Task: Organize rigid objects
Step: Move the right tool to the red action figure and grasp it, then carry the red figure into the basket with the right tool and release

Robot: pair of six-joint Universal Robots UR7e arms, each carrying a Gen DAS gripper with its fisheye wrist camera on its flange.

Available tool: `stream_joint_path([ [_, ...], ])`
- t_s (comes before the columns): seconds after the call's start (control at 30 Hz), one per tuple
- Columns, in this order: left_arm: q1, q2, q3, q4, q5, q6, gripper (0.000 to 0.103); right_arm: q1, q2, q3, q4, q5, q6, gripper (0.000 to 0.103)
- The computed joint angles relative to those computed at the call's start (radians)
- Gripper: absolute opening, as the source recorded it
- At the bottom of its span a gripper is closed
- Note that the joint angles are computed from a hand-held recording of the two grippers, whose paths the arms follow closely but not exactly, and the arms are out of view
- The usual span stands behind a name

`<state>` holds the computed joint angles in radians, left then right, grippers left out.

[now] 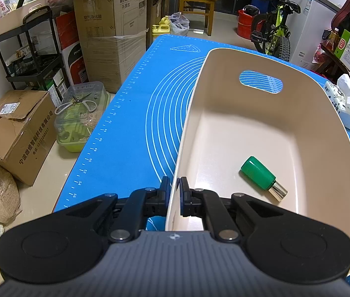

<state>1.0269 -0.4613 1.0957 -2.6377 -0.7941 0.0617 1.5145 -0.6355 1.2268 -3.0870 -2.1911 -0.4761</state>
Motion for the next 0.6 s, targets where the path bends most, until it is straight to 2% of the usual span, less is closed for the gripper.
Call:
stream_joint_path([
  [0.6,0.000,0.001,-0.001,0.002,-0.001,-0.002,0.010,0.060,-0.084,0.089,-0.180,0.075,-0.101,0.037],
])
